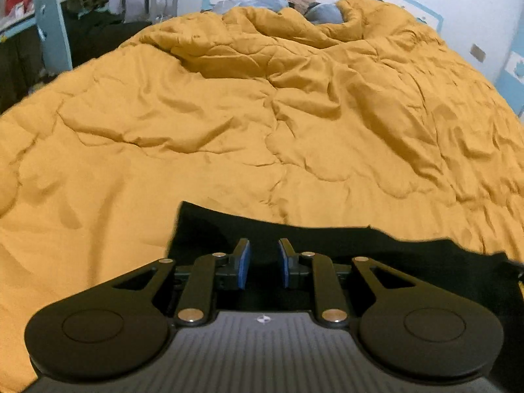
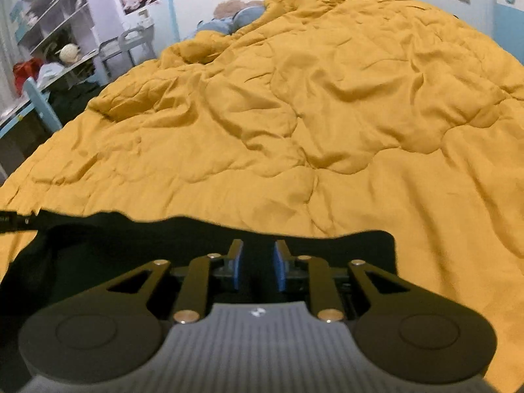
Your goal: Fold small clothes
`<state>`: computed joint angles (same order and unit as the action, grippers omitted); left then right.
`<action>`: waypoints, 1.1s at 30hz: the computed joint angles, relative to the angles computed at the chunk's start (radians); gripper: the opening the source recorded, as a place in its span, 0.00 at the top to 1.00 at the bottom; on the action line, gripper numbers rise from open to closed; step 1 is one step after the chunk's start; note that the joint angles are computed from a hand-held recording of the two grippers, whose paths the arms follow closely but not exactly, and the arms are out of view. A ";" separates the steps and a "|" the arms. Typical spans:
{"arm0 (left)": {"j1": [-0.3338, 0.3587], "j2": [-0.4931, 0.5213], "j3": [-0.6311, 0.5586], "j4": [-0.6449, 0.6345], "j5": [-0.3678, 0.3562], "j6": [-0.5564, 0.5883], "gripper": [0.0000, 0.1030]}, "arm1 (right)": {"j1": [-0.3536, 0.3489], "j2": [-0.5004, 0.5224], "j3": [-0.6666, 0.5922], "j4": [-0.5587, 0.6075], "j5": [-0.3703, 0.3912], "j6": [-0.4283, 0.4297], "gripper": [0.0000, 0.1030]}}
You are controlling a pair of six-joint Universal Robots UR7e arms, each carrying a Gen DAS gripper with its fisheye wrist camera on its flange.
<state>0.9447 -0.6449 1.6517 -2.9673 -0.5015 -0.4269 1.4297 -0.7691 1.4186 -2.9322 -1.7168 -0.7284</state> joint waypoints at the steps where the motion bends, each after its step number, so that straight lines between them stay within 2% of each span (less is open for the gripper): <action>1: -0.004 -0.012 0.019 -0.005 0.012 0.004 0.75 | -0.004 -0.017 0.013 0.005 -0.001 -0.012 0.64; 4: -0.004 -0.064 0.086 -0.040 0.029 0.000 0.67 | -0.018 -0.047 0.033 -0.011 -0.024 -0.040 0.60; 6: 0.002 -0.097 0.131 -0.090 0.021 -0.019 0.62 | -0.032 -0.057 0.033 -0.017 -0.038 -0.021 0.57; 10: 0.034 -0.140 0.176 -0.110 -0.054 -0.089 0.59 | -0.072 -0.062 -0.021 0.077 -0.024 0.136 0.56; 16: 0.081 -0.082 0.126 -0.150 -0.094 -0.116 0.59 | -0.121 -0.040 -0.077 0.123 0.057 0.319 0.53; 17: 0.088 -0.077 0.120 -0.141 -0.101 -0.128 0.61 | -0.129 -0.036 -0.082 0.126 0.082 0.334 0.54; 19: 0.095 -0.062 0.102 -0.139 -0.104 -0.129 0.83 | -0.141 -0.029 -0.088 0.128 0.125 0.351 0.72; 20: 0.092 -0.054 0.104 -0.185 -0.099 -0.110 0.90 | -0.145 -0.029 -0.087 0.129 0.145 0.352 1.00; 23: 0.069 -0.039 0.133 -0.424 -0.095 0.021 0.95 | -0.155 -0.041 -0.043 0.019 0.224 0.289 1.00; 25: 0.053 -0.029 0.135 -0.522 -0.048 0.106 0.95 | -0.163 -0.044 -0.038 -0.025 0.240 0.309 1.00; 30: 0.057 -0.029 0.117 -0.430 -0.006 0.071 0.93 | -0.161 -0.031 -0.044 -0.032 0.197 0.336 1.00; 31: 0.058 -0.035 0.114 -0.369 -0.004 0.038 0.87 | -0.156 -0.033 -0.043 -0.022 0.169 0.339 1.00; 32: 0.054 -0.042 0.113 -0.303 0.018 -0.008 0.83 | -0.146 -0.029 -0.049 -0.029 0.124 0.345 0.96; 33: 0.047 -0.048 0.116 -0.252 0.054 -0.051 0.71 | -0.137 -0.029 -0.046 -0.052 0.074 0.344 0.88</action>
<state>0.9917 -0.6930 1.7680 -3.2192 -0.4472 -0.4779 1.2928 -0.7980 1.3728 -2.9839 -1.6425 -0.3848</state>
